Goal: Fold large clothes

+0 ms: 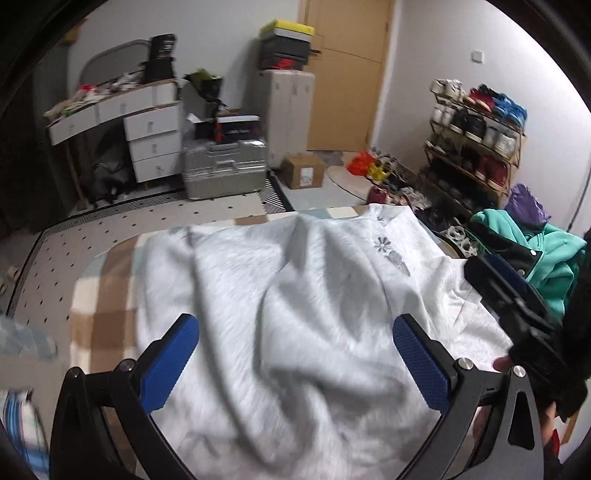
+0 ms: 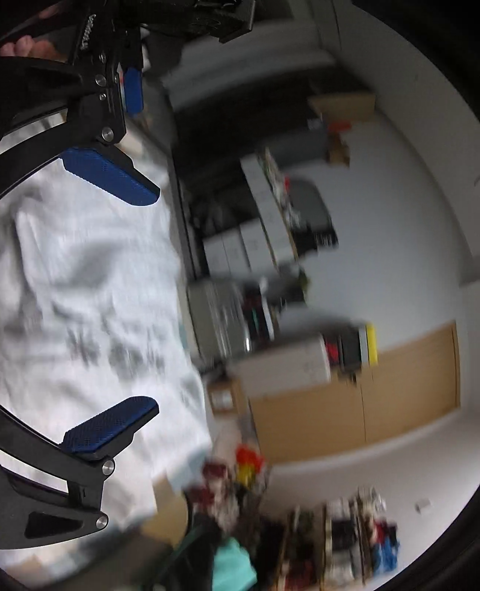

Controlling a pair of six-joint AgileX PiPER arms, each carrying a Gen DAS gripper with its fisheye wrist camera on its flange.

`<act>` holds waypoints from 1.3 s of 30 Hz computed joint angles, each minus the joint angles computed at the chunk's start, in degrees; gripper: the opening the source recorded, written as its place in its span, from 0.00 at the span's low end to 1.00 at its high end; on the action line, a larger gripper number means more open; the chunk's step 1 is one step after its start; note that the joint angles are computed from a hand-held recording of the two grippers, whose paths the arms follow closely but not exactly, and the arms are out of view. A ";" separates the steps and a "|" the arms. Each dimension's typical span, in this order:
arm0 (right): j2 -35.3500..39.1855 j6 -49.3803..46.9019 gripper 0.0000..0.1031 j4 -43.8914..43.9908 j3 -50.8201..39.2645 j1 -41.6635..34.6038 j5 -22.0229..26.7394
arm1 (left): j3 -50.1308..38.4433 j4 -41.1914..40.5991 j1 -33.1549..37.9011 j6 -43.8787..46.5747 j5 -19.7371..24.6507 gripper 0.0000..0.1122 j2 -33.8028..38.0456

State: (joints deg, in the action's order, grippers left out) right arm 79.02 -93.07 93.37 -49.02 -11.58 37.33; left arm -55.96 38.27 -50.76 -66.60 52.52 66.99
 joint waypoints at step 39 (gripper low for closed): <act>8.89 17.63 1.00 -5.93 -7.97 -11.05 12.44 | -1.57 -32.49 19.13 26.17 -12.40 0.84 20.92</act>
